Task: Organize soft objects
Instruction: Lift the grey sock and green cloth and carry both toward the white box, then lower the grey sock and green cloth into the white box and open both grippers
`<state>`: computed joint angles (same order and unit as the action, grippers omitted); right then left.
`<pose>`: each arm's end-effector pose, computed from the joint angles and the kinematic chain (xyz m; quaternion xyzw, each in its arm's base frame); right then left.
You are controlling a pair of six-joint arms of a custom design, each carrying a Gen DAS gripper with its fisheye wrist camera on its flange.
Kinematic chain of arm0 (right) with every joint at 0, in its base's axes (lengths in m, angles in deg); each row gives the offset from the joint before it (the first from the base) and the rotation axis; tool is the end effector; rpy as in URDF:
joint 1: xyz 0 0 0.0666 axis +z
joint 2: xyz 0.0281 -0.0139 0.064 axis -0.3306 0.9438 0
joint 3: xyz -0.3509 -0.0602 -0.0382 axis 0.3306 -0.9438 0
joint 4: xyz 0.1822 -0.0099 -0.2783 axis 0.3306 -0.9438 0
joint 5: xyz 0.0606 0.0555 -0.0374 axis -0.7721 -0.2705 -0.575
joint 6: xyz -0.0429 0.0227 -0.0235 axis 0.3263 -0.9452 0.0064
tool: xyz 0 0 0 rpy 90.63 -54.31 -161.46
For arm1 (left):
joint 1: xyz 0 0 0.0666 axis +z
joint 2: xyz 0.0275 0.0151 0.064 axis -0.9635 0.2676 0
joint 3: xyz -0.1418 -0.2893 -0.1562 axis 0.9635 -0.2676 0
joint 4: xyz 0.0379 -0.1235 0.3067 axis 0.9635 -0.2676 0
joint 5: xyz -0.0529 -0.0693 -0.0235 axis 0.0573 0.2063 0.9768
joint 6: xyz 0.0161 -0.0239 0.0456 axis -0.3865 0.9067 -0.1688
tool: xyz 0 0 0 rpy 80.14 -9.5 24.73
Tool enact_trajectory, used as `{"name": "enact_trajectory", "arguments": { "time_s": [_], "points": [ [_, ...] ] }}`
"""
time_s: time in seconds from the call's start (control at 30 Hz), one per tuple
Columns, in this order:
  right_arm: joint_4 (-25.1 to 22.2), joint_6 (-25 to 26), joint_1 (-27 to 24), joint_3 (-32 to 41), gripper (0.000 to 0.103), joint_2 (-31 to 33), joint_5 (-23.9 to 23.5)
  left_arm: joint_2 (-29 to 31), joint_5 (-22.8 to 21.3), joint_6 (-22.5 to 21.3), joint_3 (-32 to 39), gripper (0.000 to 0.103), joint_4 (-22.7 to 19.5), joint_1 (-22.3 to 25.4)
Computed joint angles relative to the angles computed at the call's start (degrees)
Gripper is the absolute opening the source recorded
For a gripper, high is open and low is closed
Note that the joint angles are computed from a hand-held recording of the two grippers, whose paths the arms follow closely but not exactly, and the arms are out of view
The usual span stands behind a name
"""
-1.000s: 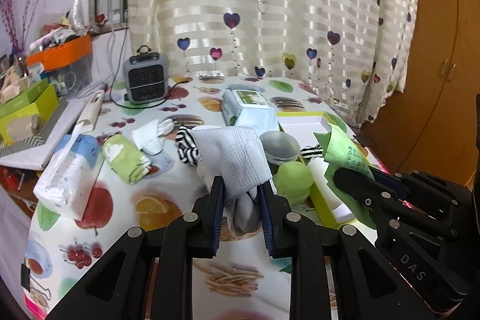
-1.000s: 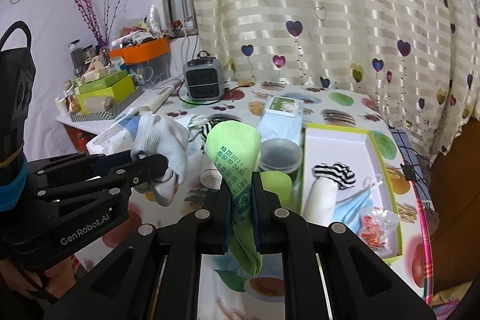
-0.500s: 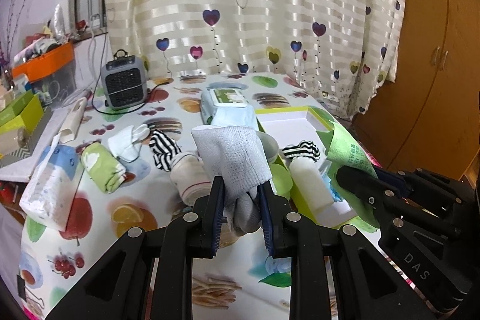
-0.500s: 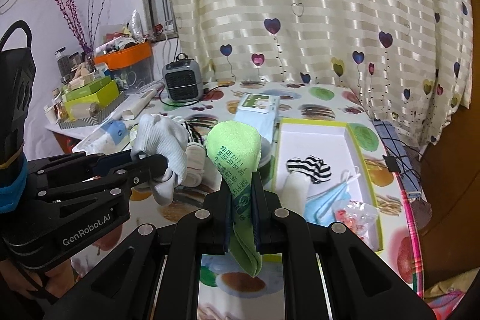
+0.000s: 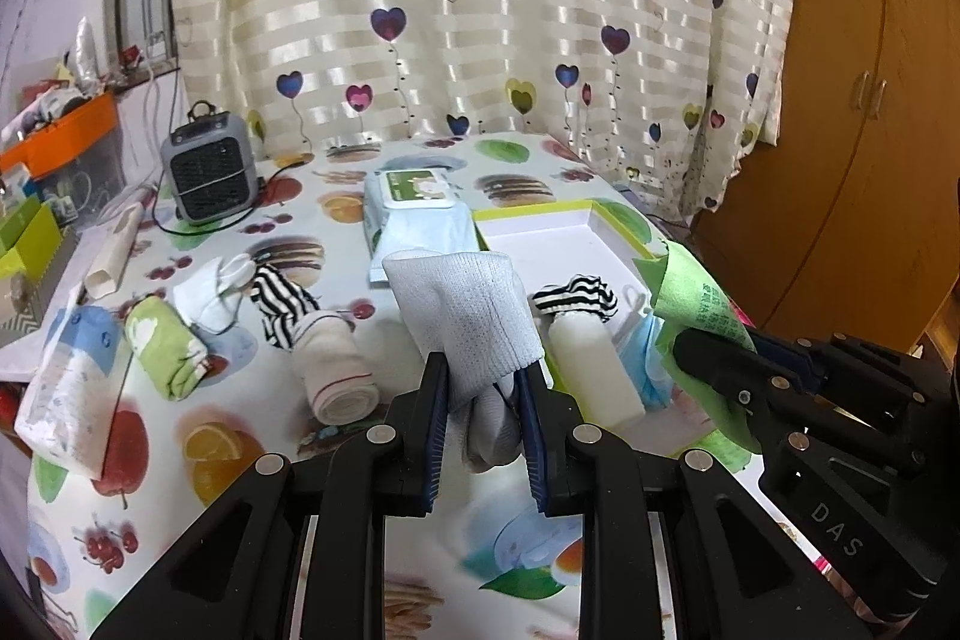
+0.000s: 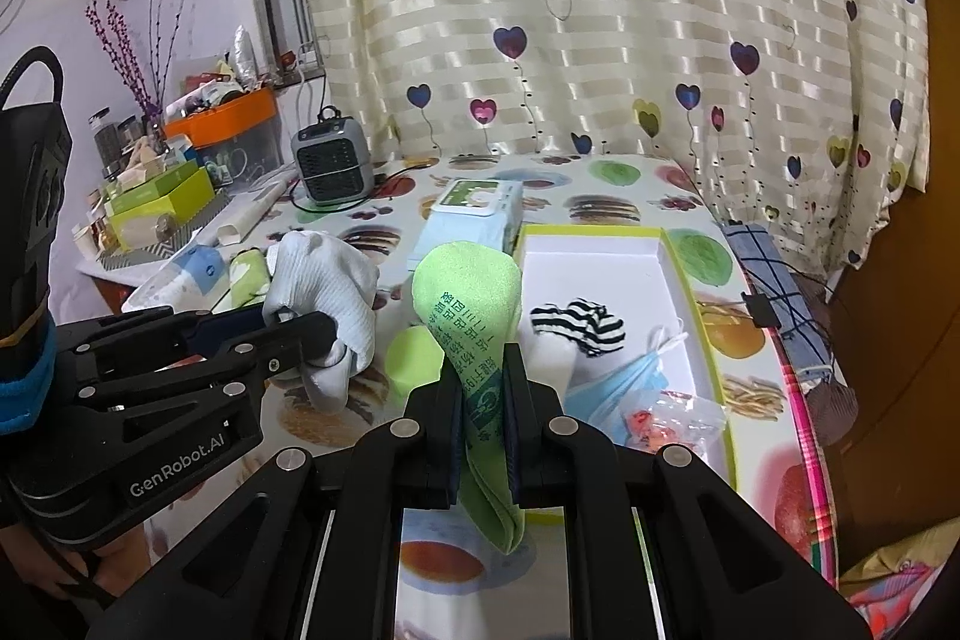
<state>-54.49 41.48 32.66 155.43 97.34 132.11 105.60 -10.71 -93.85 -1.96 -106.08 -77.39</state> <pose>0.2761 0.3132 0.4014 0.0892 0.8829 0.0160 0.4608 0.3538 -0.0347 0.4127 0.2742 0.8629 -0.1578 0.3941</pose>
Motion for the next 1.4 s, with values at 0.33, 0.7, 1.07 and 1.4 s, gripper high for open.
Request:
{"name": "enact_trajectory", "arguments": {
  "time_s": [0.33, 0.7, 1.07, 1.4],
  "points": [
    [0.2, -1.9, -1.8, -3.8, 0.011, -2.8, -0.3, 1.5, -1.9, 0.8, 0.2, 0.021, 0.9, -3.9],
    [-0.5, -5.3, -4.7, -8.6, 0.011, -6.7, -0.3, 4.4, 1.2, 1.1, 2.5, 0.021, 1.1, -5.2],
    [3.0, -5.0, -8.0, -12.3, 0.011, -7.4, -4.4, 7.6, 3.5, 1.8, 4.9, 0.021, 0.5, -7.8],
    [7.4, -6.4, -10.3, -16.1, 0.011, -6.4, -10.2, 10.8, 2.7, 2.0, 6.6, 0.021, -0.1, -10.7]
  ]
}}
